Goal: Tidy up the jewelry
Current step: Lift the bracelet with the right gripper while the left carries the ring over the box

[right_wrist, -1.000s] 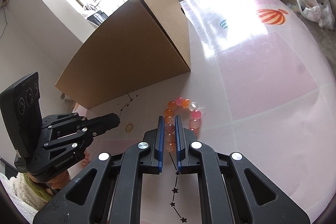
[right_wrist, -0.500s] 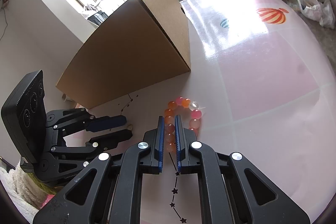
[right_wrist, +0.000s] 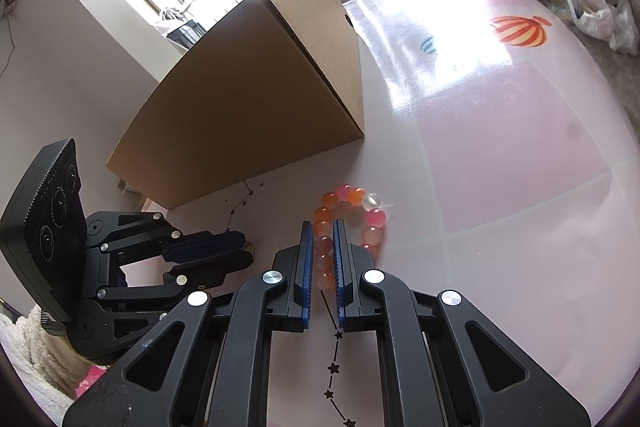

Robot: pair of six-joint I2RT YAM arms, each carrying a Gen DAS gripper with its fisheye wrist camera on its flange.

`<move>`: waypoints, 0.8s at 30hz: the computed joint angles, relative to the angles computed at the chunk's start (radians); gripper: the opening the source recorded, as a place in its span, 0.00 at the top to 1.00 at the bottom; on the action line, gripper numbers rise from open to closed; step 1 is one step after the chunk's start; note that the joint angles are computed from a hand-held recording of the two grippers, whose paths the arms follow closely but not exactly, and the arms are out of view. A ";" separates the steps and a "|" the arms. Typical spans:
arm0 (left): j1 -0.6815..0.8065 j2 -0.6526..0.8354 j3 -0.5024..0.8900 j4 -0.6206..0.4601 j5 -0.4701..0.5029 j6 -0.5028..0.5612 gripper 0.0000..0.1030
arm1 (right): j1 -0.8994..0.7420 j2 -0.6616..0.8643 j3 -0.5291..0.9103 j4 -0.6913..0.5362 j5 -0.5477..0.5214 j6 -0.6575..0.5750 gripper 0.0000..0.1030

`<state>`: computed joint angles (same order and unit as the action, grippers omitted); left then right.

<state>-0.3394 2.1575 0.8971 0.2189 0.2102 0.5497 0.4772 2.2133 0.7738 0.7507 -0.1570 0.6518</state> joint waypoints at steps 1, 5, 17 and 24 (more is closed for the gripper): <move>0.002 -0.002 -0.005 0.003 0.003 -0.004 0.89 | -0.001 0.002 0.002 0.001 -0.002 0.000 0.93; 0.013 -0.015 -0.038 0.020 0.016 -0.019 0.89 | -0.020 0.006 -0.005 0.030 -0.042 0.009 0.93; 0.167 -0.244 -0.218 0.065 0.193 -0.086 0.89 | -0.143 0.053 -0.152 0.493 -0.309 0.291 0.93; 0.277 -0.441 -0.283 0.012 0.313 -0.107 0.89 | -0.158 0.087 -0.205 0.741 -0.356 0.454 0.93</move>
<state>-0.0620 1.7163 0.6139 0.2312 0.5233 0.4429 0.3187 2.3004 0.5692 1.4916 -0.5129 1.1062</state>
